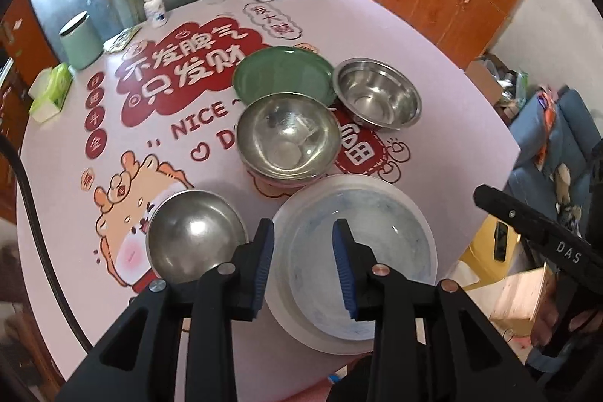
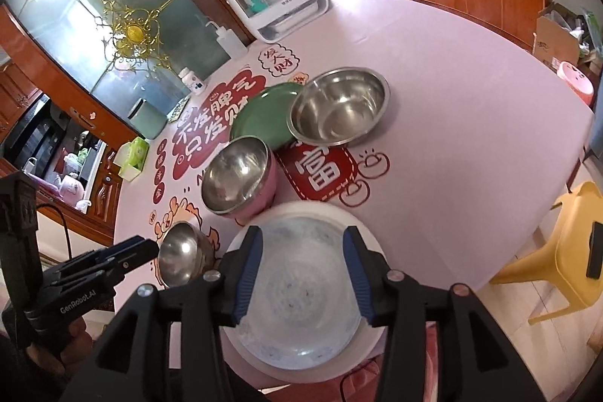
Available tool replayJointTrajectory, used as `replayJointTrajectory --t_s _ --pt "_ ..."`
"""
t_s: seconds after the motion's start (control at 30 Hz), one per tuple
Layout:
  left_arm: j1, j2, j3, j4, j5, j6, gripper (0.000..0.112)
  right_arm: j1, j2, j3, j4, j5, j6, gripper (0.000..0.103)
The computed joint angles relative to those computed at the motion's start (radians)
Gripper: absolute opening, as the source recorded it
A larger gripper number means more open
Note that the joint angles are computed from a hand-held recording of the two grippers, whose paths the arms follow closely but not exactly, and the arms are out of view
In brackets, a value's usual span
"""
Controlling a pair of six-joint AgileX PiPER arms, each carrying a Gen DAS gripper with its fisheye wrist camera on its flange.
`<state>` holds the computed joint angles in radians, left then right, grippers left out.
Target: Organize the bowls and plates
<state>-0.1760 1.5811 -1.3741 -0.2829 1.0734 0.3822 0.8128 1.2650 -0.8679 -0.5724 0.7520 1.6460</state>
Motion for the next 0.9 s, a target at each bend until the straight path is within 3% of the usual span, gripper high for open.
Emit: replayJointTrajectory --t_s 0.2,0.33,0.57,0.77,0.9 --pt "-0.050 0.018 -0.054 0.082 0.011 -0.204 0.036 -0.248 -0.025 0.004 0.306 -0.131 -0.499 0.047" --pt "-0.105 0.036 -0.096 0.151 0.015 -0.362 0.042 -0.419 -0.001 -0.027 0.575 -0.150 -0.899 0.052" --pt "-0.201 0.119 -0.219 0.253 0.045 -0.610 0.045 -0.706 0.086 -0.121 0.984 -0.053 -1.523 0.054" --pt "-0.263 0.212 -0.348 0.322 0.081 -0.767 0.049 -0.882 0.208 -0.247 1.149 0.078 -1.828 0.061" --pt "-0.288 0.274 -0.440 0.361 0.111 -0.835 0.052 -0.951 0.290 -0.333 1.200 0.148 -1.928 0.061"
